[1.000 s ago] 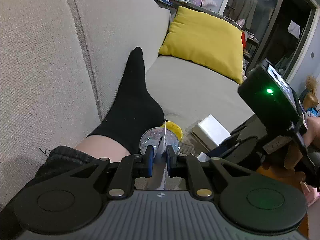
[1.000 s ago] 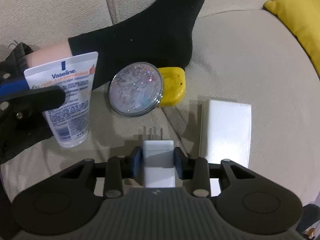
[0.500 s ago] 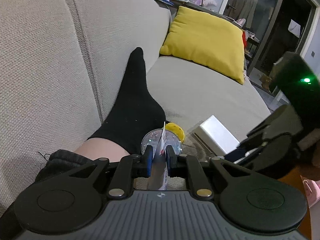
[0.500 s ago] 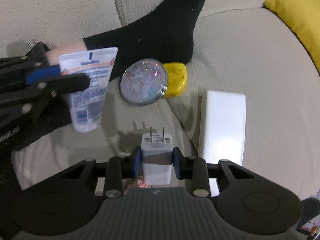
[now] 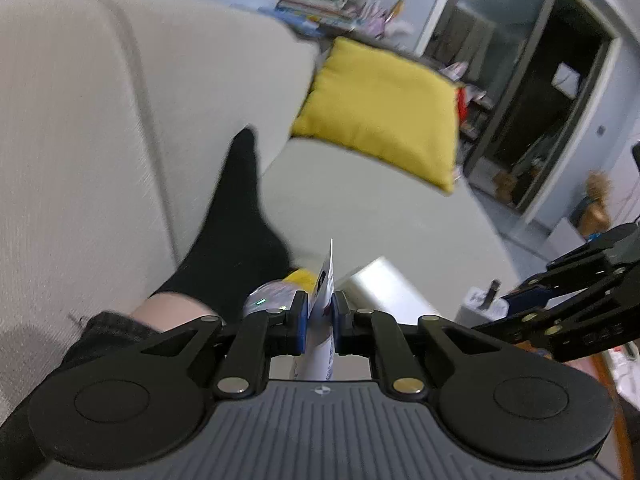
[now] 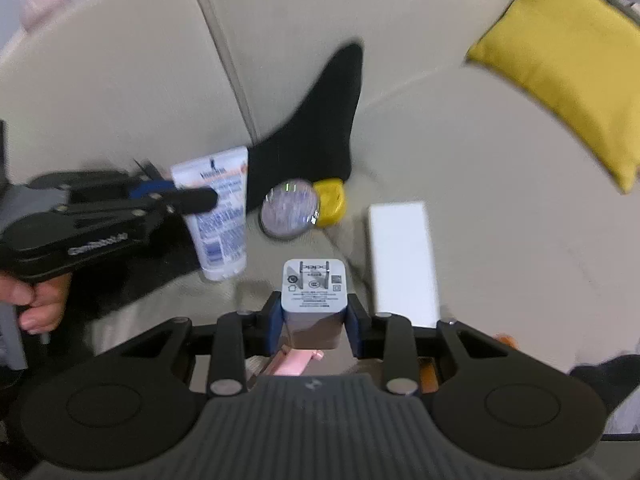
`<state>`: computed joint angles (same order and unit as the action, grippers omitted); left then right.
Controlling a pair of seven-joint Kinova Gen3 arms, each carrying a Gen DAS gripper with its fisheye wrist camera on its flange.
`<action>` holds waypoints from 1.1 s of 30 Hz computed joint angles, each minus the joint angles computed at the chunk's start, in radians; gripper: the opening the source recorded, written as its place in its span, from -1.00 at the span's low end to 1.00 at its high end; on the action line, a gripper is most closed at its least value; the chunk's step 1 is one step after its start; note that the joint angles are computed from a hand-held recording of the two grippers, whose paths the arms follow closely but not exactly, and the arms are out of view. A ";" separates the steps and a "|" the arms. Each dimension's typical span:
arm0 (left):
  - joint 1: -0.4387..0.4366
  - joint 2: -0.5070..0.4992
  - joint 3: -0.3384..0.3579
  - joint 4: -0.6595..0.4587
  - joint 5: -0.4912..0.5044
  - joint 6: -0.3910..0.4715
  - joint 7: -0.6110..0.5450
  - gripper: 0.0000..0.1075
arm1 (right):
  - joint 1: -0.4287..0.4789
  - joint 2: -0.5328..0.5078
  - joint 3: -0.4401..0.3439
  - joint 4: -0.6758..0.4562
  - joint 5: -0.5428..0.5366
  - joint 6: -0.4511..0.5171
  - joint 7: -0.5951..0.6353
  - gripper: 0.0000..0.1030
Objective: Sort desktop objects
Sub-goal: 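Carry the Vaseline tube with the left gripper while right carries the charger over the box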
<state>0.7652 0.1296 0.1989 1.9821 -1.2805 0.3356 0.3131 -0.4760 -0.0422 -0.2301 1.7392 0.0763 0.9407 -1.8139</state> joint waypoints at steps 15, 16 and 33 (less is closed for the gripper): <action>0.087 0.107 0.133 -0.328 0.290 0.046 -0.500 -0.76 | 0.171 -0.399 0.034 0.273 -0.050 0.012 -0.024 -0.33; 0.086 0.142 0.159 -0.366 0.297 0.072 -0.540 -0.76 | 0.177 -0.411 0.049 0.296 -0.062 0.003 -0.012 -0.33; 0.290 0.533 0.061 -0.848 0.492 0.415 -1.083 -0.77 | 0.225 -0.474 0.260 0.456 -0.260 -0.092 0.271 -0.34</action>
<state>1.0554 0.6626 0.2595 1.1341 -0.7889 0.7506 -0.7695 -0.2514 -0.5159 0.0301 2.1953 -0.1842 0.8490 -1.5426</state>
